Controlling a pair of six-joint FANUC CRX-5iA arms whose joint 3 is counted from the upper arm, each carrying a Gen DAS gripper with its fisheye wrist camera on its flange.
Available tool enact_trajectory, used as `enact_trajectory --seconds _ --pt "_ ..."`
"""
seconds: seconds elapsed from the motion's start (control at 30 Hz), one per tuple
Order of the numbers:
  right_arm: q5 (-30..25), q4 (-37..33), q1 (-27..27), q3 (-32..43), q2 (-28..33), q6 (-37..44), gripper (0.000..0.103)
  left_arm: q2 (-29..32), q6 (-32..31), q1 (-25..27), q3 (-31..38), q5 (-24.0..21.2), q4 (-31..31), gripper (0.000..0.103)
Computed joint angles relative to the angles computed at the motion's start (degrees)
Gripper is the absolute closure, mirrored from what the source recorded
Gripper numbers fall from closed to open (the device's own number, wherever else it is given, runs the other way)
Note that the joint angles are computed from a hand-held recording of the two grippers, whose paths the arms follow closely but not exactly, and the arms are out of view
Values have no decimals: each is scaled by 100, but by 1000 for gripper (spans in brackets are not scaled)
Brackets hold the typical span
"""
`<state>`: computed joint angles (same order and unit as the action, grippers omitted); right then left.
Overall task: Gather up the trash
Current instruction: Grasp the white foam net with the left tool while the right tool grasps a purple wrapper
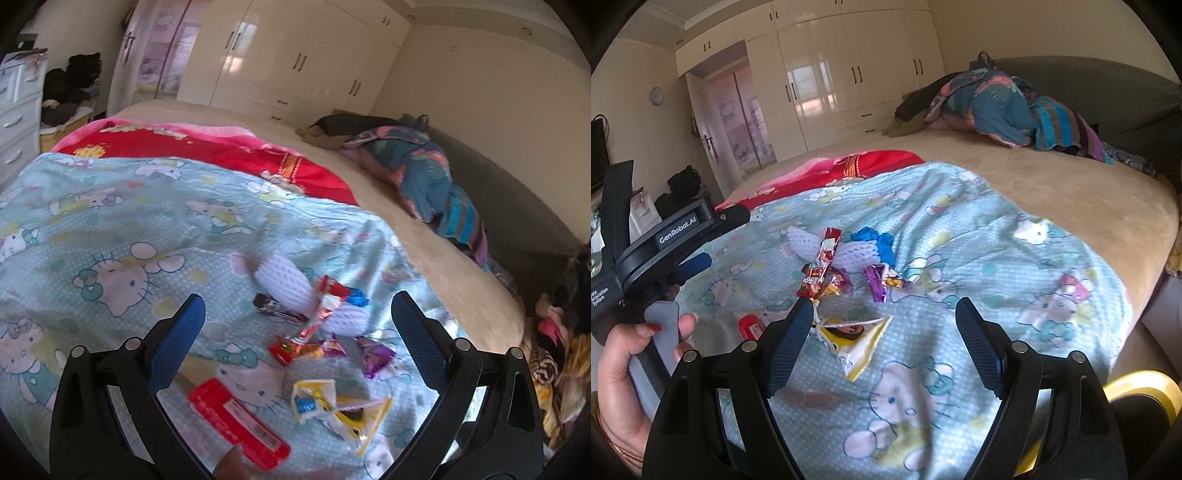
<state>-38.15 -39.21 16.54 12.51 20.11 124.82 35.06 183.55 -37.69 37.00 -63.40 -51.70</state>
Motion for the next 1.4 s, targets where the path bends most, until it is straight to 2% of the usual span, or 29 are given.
enact_trajectory --seconds 0.3,0.43,0.6,0.83,0.93,1.0,1.1,1.17,1.37,1.4 --pt "-247 530 283 710 705 -788 42 93 9 537 -85 491 697 10" --pt "-242 572 342 880 909 -963 45 166 -95 864 -129 717 1079 11" --pt "-233 521 395 1079 1118 -1117 50 173 265 1102 -301 1166 1164 22" --pt "-104 600 458 1220 1348 -1549 56 233 258 1322 -495 1959 1513 32" --pt "-175 559 444 1320 1463 -1637 67 255 233 1386 -549 2108 1609 37" --pt "-250 482 435 1374 1518 -1504 80 251 314 1415 -618 2231 1617 42" --pt "-182 328 405 1302 1492 -1330 88 279 195 1480 -675 2409 1742 52" --pt "-109 148 349 1175 1405 -1208 90 255 111 1515 -762 2587 1807 67" --pt "164 -251 208 776 1085 -829 90 73 -191 1496 -1026 3014 1833 85" --pt "200 -299 189 719 1037 -782 90 36 -306 1476 -1065 3056 1874 85"
